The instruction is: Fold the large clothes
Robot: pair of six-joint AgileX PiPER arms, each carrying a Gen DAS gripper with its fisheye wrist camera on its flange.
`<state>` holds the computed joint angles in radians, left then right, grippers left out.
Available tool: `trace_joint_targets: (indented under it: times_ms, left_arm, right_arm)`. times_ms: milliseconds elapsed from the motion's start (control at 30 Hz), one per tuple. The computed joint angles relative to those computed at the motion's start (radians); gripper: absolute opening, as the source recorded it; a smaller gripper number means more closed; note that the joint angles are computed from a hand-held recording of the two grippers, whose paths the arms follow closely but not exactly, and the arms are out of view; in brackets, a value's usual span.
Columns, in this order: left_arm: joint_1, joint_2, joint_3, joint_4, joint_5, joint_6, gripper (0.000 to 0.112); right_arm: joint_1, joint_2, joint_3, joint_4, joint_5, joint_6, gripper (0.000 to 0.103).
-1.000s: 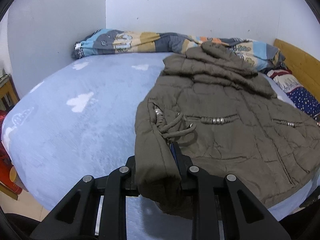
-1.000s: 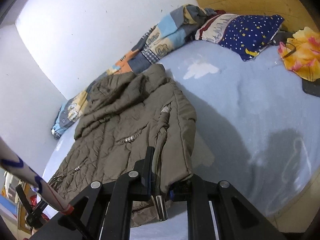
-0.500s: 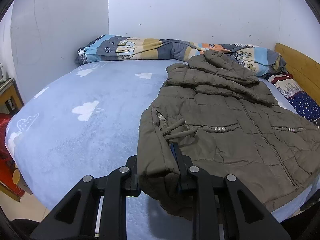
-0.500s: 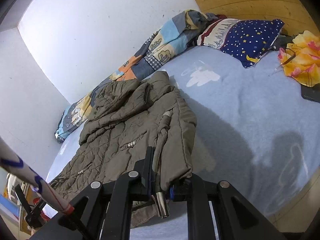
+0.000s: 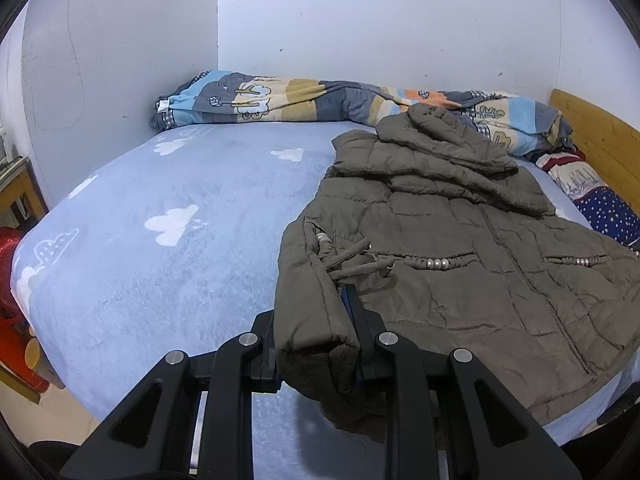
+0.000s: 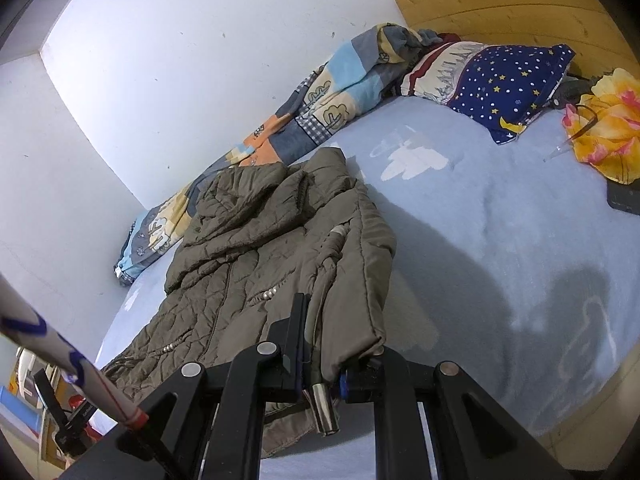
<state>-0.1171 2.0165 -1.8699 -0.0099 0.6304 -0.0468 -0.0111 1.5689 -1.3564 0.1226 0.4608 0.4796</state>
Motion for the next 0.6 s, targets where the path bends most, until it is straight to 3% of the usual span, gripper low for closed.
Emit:
trace_joint_targets:
  times_ms: [333, 600]
  left_arm:
    - [0.027, -0.026, 0.001, -0.054, 0.009, 0.031, 0.023]
    - [0.039, 0.006, -0.087, -0.086, 0.053, 0.056, 0.023]
  right_arm:
    - [-0.007, -0.037, 0.005, 0.044, 0.004, -0.049, 0.012]
    - [-0.012, -0.017, -0.059, 0.064, 0.043, -0.073, 0.012]
